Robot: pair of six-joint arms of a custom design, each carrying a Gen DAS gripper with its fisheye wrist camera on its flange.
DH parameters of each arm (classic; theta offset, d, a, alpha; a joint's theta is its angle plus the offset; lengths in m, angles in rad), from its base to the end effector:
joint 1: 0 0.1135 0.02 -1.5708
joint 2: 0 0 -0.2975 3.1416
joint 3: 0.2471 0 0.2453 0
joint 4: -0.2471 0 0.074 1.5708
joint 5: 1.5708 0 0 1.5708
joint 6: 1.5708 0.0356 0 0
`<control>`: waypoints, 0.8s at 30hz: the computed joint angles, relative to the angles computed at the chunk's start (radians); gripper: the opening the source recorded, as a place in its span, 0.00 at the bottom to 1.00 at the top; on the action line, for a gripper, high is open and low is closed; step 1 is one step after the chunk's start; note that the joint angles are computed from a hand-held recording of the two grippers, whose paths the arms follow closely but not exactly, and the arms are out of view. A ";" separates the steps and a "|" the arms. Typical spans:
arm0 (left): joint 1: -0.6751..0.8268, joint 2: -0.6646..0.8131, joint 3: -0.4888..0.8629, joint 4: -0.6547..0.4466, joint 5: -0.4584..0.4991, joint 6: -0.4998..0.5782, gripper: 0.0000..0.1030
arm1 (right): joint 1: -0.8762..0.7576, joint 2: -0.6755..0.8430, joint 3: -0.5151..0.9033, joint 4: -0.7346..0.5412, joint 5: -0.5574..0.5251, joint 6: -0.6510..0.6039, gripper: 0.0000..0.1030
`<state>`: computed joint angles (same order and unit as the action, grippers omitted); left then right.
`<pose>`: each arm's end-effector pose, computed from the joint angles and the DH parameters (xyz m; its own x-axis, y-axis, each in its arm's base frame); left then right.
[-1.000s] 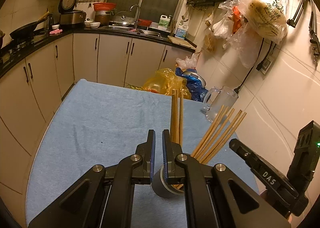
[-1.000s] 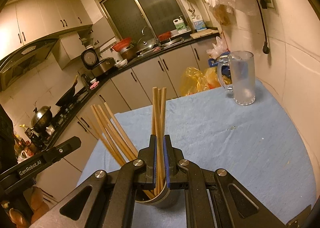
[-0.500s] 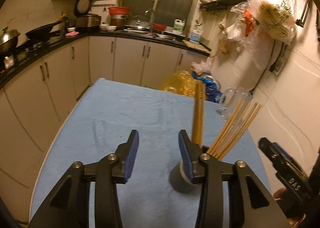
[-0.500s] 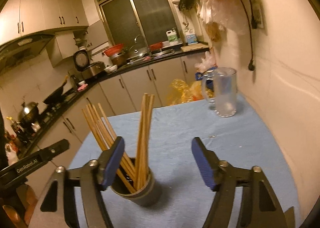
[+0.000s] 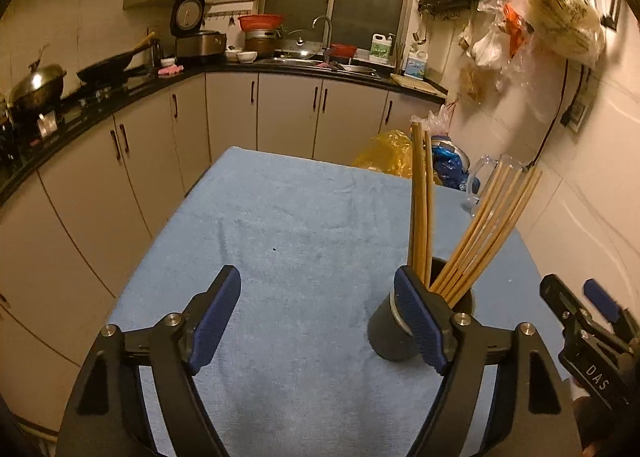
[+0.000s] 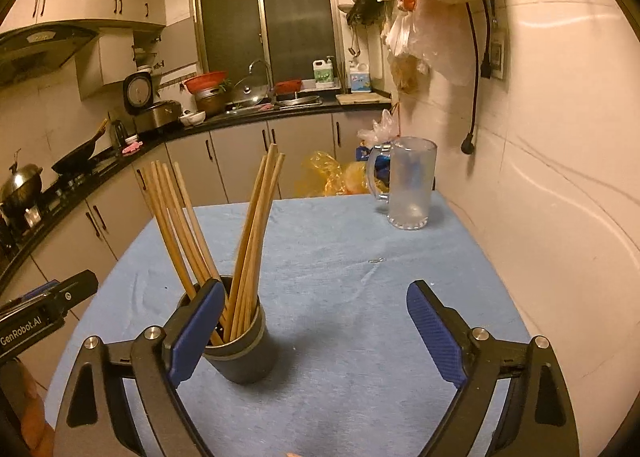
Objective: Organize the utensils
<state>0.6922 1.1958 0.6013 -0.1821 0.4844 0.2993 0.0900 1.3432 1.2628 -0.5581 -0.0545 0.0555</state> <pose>0.1776 0.1257 0.2329 -0.6067 -0.1640 -0.7778 -0.1362 0.9855 -0.1015 0.2814 0.0273 0.3787 -0.6001 0.0015 -0.8000 -0.1002 0.9920 0.0770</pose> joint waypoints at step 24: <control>0.845 -0.412 -0.180 -0.378 0.378 0.723 0.96 | 0.120 -0.414 -0.200 -0.225 0.170 0.015 1.00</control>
